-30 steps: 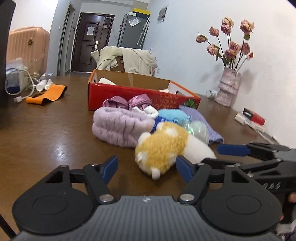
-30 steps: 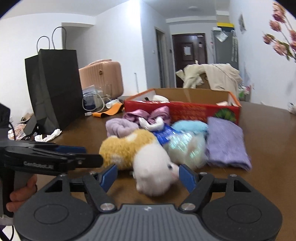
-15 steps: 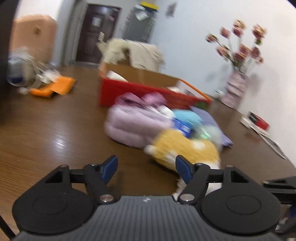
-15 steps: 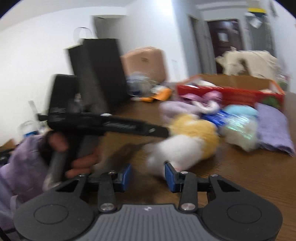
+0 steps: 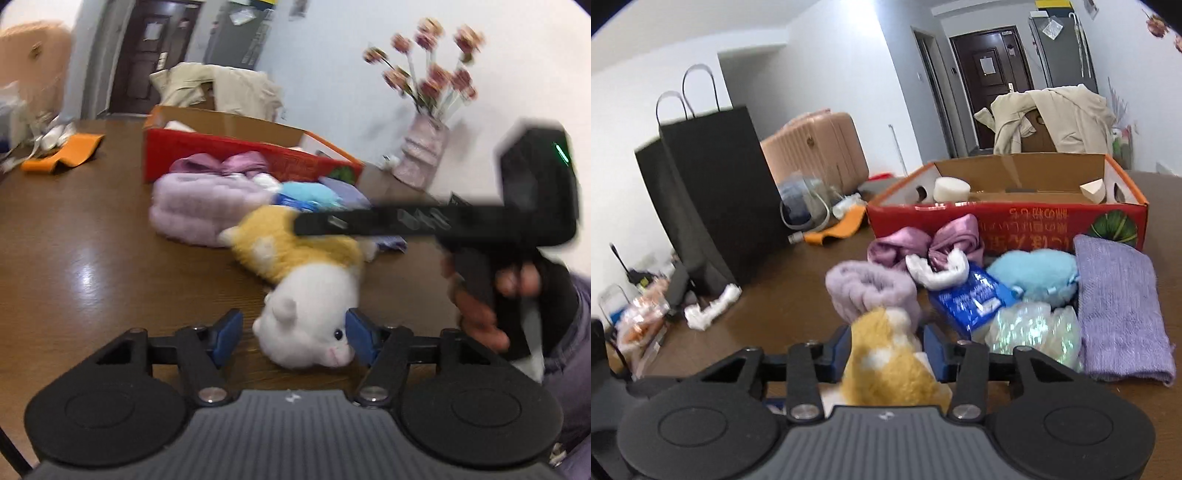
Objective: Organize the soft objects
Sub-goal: 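Grasp the yellow-and-white plush sheep with the left tool and drop it into the box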
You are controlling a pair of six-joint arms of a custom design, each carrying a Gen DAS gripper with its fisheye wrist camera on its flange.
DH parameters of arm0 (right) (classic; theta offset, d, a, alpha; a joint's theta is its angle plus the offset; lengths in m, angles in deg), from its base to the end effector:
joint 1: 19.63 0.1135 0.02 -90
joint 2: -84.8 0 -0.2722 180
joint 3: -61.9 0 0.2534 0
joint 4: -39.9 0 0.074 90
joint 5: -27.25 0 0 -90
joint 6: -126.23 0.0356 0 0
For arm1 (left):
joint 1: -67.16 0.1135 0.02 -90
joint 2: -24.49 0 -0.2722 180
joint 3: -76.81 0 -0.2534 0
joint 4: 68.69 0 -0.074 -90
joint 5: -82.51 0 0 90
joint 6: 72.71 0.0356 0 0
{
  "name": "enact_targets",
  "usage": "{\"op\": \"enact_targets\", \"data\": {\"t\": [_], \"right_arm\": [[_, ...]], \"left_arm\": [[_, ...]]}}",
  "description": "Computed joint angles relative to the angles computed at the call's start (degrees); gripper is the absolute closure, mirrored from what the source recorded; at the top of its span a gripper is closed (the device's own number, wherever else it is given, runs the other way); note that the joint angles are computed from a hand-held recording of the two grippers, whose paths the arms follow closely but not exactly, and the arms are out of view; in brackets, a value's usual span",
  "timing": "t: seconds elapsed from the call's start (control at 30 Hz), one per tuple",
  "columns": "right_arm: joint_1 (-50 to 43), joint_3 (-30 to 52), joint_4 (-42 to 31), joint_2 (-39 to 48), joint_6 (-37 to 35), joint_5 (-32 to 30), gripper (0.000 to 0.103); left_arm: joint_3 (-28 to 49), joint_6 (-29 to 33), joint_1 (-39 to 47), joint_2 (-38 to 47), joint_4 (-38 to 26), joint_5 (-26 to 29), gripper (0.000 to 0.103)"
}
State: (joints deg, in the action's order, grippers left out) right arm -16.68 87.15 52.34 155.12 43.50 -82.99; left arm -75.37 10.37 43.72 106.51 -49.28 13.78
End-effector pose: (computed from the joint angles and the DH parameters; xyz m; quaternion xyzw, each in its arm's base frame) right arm 0.1968 0.0225 0.1325 -0.0517 0.8662 0.1956 0.4569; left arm 0.1953 -0.0987 0.1164 0.2098 0.8496 -0.2771 0.3967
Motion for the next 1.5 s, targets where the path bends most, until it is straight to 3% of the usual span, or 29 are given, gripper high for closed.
{"op": "enact_targets", "data": {"t": [0.13, 0.2, 0.23, 0.27, 0.4, 0.43, 0.5, 0.57, 0.7, 0.8, 1.03, 1.27, 1.4, 1.5], "right_arm": [[2.62, -5.91, -4.81, -11.55, 2.51, 2.18, 0.056], [2.44, -7.74, -6.97, -15.39, 4.89, 2.07, 0.055], [2.10, -7.78, -6.36, -14.85, 5.97, 1.97, 0.055], [2.16, -8.12, -5.63, -14.67, 6.90, 2.03, 0.055], [2.72, -7.80, -4.24, -13.52, 10.04, 3.18, 0.054], [2.49, -7.58, -3.63, -12.34, 9.96, 2.66, 0.054], [1.83, -7.63, 0.32, -8.03, 9.51, 1.28, 0.053], [0.99, -7.13, 0.29, -7.27, 9.33, -0.07, 0.057], [-1.01, -4.52, -12.03, -18.56, 5.57, -2.23, 0.059], [-7.18, -1.26, -14.60, -20.76, 0.96, -8.10, 0.060], [-21.73, 19.12, -11.78, 1.69, -7.44, -18.21, 0.060], [-27.57, 47.11, -21.63, 30.32, -12.47, -21.07, 0.060], [-27.92, 55.75, -26.97, 40.62, -14.61, -19.33, 0.060], [-27.56, 56.40, -28.25, 42.02, -16.61, -16.16, 0.060]], "left_arm": [[0.27, -0.97, 9.04, 0.16, -1.13, 5.55, 0.040], [0.93, -1.44, 13.00, 0.57, -1.24, 11.92, 0.035], [1.25, -2.80, 13.67, 1.29, -0.03, 13.79, 0.028], [1.75, -4.20, 13.70, 2.16, 1.13, 14.55, 0.024], [5.82, -6.66, 11.89, 6.20, 0.72, 13.99, 0.025], [6.73, -6.82, 11.33, 7.04, -0.10, 13.78, 0.026], [8.31, -6.43, 10.92, 8.94, -1.95, 14.47, 0.044], [8.34, -6.89, 10.65, 8.68, -2.05, 13.71, 0.049], [7.54, -9.16, 10.51, 2.52, -2.36, 15.05, 0.050], [11.01, -11.06, 7.68, 2.76, -0.48, 13.10, 0.050], [39.56, -13.44, -1.12, 18.32, -8.59, 4.96, 0.052], [77.23, -14.30, -5.14, 44.21, -28.99, 1.74, 0.053], [87.16, -12.44, -6.33, 52.03, -36.87, -0.21, 0.053], [90.68, -9.52, -6.73, 54.41, -40.82, -0.31, 0.053]]}}
